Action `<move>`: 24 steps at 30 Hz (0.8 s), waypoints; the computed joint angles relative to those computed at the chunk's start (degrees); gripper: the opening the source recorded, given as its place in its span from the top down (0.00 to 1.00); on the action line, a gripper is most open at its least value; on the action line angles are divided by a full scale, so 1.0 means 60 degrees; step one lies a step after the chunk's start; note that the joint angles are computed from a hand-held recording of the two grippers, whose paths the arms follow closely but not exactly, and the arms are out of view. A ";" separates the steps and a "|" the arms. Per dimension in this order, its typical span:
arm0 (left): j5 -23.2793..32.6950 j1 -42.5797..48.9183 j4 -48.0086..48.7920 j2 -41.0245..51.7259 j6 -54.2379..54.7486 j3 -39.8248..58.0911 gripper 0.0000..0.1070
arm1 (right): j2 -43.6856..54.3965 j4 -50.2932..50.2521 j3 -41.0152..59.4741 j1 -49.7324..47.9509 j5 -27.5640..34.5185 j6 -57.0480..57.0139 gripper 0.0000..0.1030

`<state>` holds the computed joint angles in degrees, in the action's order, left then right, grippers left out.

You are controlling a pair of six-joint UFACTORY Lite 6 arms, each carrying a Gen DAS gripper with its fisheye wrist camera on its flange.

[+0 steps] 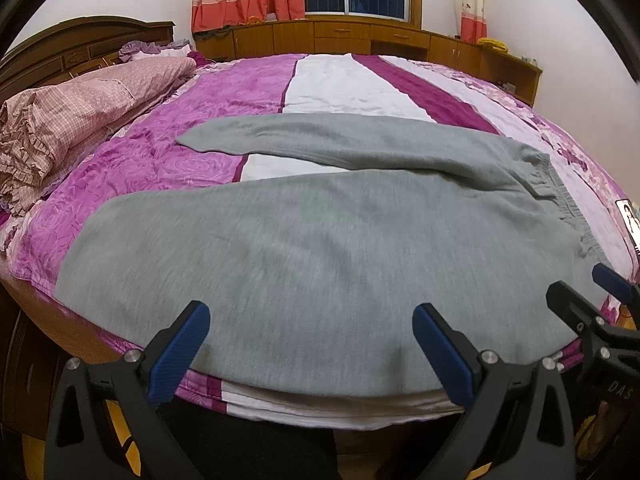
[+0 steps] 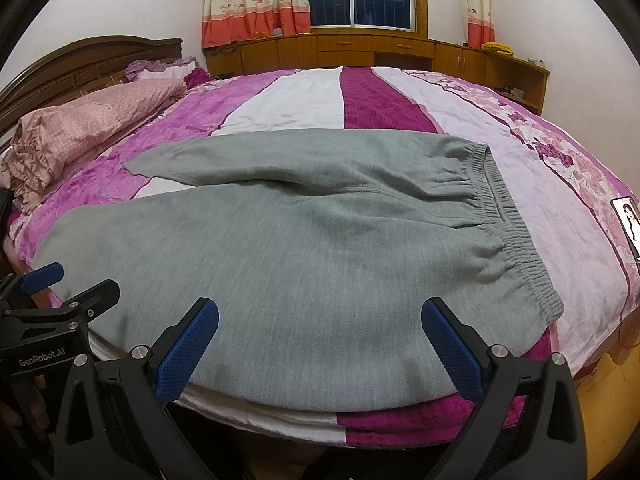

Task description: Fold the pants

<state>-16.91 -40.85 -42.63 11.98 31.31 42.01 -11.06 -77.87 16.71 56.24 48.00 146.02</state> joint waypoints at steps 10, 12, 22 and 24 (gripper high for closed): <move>-0.0031 0.0010 0.0069 0.0019 -0.0030 -0.0020 0.04 | -0.0026 -0.0002 -0.0014 -0.0010 -0.0008 -0.0017 0.05; -0.0037 0.0032 0.0126 0.0023 -0.0045 -0.0034 0.04 | -0.0027 0.0001 -0.0010 -0.0014 -0.0010 -0.0026 0.05; 0.0090 0.0038 0.0088 0.0080 0.0101 0.0070 0.04 | -0.0033 0.0034 -0.0002 -0.0014 0.0008 -0.0070 0.05; 0.0136 0.0045 -0.0156 0.0086 0.0465 0.0123 0.04 | -0.0170 0.0128 -0.0078 0.0032 0.0079 -0.0144 0.05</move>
<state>-16.09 -40.58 -43.57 12.49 34.10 42.74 -12.08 -77.09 16.24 56.43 48.48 145.16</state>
